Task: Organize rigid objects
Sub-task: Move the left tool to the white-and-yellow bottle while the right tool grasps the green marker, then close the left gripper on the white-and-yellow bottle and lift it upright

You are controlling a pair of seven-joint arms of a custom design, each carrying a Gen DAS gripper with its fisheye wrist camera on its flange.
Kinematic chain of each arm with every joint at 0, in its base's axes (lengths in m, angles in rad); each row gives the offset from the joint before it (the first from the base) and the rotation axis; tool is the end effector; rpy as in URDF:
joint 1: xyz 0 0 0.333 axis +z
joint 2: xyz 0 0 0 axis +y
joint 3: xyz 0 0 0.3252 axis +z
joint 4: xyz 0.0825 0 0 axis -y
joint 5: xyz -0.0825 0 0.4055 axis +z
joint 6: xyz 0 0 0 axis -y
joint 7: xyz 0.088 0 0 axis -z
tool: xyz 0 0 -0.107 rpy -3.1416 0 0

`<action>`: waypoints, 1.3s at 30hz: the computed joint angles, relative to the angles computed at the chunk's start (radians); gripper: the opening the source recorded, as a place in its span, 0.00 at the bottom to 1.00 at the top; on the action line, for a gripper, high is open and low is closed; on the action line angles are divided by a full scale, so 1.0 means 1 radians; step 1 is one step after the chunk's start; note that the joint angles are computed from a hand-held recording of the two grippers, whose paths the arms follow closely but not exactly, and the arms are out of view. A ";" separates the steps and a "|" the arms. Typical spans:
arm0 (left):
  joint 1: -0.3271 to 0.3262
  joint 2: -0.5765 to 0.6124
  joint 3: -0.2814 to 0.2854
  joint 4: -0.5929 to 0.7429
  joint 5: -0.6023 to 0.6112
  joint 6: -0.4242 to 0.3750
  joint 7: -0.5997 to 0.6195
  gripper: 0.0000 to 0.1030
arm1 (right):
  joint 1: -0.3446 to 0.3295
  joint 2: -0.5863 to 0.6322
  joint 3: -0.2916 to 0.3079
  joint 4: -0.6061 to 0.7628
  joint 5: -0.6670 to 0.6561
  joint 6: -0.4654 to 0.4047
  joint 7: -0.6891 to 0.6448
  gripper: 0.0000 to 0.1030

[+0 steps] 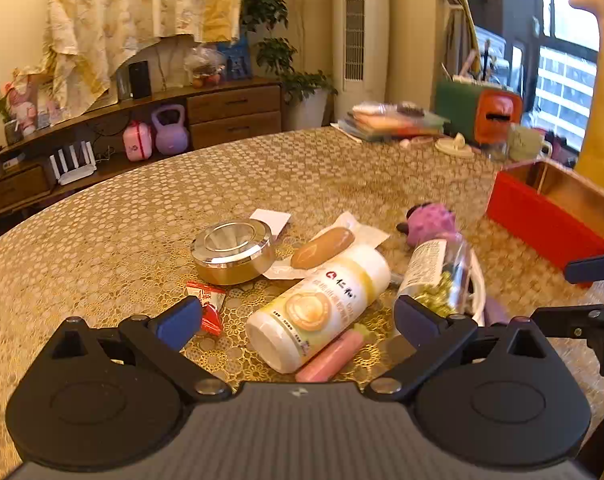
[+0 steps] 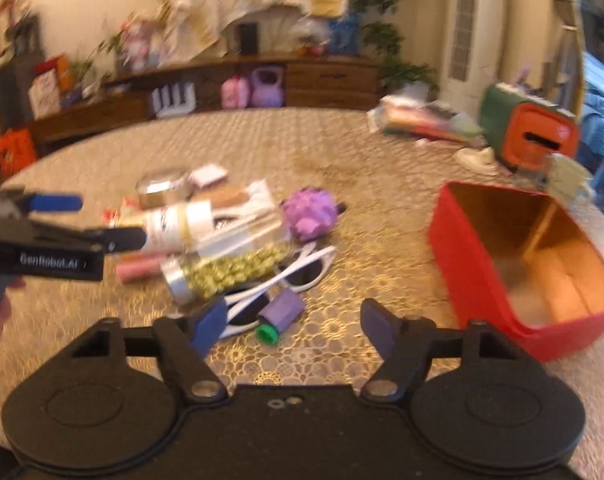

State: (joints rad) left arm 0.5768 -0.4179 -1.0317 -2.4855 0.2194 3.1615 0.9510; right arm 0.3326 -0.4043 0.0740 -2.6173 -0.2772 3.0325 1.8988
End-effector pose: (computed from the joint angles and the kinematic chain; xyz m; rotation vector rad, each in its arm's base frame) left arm 0.4400 -0.2675 0.4588 -1.5023 1.8172 -0.8993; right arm 0.4127 0.2018 0.4755 -1.9673 1.3791 -0.6159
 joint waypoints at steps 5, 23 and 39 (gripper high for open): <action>0.071 0.046 -0.057 0.026 0.023 0.007 0.006 1.00 | 0.077 0.043 -0.055 0.016 0.058 -0.026 -0.095 0.56; 0.160 0.158 -0.138 0.080 0.101 0.001 0.056 0.68 | 0.016 0.100 -0.002 0.030 0.060 -0.001 0.007 0.16; -0.014 0.107 -0.003 0.031 0.066 0.001 0.049 0.46 | 0.037 -0.021 -0.026 -0.065 0.074 -0.010 0.030 0.14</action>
State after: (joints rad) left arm 0.5624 -0.3105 -1.0352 -2.4540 0.2853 3.1628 0.9995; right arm 0.3696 -0.4249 0.0480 -2.6822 -0.2034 3.0225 1.9289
